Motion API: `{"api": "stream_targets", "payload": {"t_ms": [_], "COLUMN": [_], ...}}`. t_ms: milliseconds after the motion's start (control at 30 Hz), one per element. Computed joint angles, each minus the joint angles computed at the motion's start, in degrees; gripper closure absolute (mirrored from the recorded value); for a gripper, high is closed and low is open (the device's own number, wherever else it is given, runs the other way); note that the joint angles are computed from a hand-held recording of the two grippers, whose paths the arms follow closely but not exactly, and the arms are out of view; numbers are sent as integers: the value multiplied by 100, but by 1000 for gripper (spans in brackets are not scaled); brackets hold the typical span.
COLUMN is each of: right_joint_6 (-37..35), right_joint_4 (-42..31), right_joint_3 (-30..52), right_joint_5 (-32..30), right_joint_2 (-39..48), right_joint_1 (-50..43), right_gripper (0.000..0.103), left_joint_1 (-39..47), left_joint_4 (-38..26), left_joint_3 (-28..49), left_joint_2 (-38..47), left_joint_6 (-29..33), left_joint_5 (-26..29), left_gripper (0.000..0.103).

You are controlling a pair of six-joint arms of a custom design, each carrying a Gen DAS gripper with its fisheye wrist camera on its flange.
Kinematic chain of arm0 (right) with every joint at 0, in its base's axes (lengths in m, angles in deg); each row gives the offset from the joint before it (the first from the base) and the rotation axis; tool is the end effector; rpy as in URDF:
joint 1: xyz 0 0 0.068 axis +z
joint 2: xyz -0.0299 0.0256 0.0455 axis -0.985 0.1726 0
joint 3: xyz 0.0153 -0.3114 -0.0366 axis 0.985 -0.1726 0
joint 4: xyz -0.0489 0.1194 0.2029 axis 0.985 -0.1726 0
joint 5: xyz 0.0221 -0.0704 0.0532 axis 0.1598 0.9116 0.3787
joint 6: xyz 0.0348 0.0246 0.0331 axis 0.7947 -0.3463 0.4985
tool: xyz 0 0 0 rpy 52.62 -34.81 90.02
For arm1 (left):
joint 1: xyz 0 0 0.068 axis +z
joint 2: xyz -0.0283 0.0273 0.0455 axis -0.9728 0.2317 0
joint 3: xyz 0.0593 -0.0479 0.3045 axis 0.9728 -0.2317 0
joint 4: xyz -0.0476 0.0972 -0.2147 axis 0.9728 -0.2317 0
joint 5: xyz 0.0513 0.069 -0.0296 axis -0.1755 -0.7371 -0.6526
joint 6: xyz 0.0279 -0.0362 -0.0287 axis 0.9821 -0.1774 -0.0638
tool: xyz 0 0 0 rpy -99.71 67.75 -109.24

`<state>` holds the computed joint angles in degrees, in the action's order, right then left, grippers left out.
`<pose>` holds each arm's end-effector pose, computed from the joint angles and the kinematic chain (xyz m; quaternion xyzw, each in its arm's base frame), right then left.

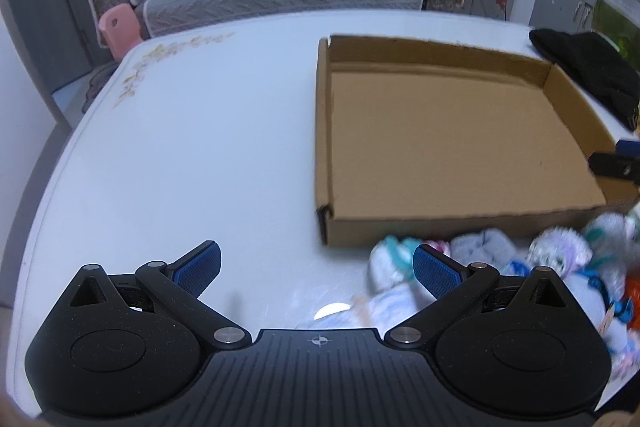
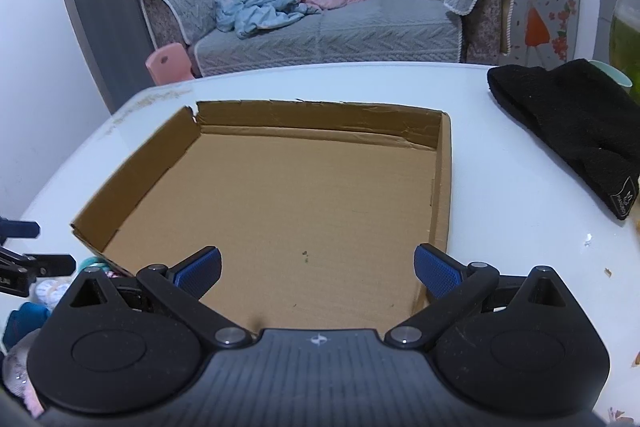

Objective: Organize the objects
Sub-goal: 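Move both tools toward the pile of rolled socks beside the cardboard tray, then grasp the white-blue rolled sock with left tool while right tool grasps the white-green bundle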

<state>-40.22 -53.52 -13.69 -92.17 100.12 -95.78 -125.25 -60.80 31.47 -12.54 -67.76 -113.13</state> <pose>0.2347 -0.0451 0.1528 -0.1625 0.9002 0.1677 0.3675 0.1274 -0.1195 0.2108 0.0169 0.9505 0.0269 0.3092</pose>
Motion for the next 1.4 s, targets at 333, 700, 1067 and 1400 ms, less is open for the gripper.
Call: {"api": "stream_targets", "payload": {"t_ms": [333, 700, 1067, 1400], "right_joint_6": [-243, -1035, -1239, -1336], "right_joint_4": [-146, -557, -740, -930], "right_joint_3": [181, 103, 155, 258], "right_joint_5": [-347, -566, -609, 9], "right_joint_2": [40, 25, 156, 486], "right_joint_1": [-553, -1014, -1191, -1056], "right_gripper": [0, 0, 0, 1], "left_joint_1": [406, 823, 1194, 1049], "left_joint_4": [235, 430, 699, 970], "left_joint_3": [-281, -397, -310, -395], "left_joint_2": [-282, -652, 242, 309], "left_joint_6": [483, 739, 926, 696], "left_joint_5": [881, 1619, 2485, 2121], "left_gripper": [1, 1, 1, 13]}}
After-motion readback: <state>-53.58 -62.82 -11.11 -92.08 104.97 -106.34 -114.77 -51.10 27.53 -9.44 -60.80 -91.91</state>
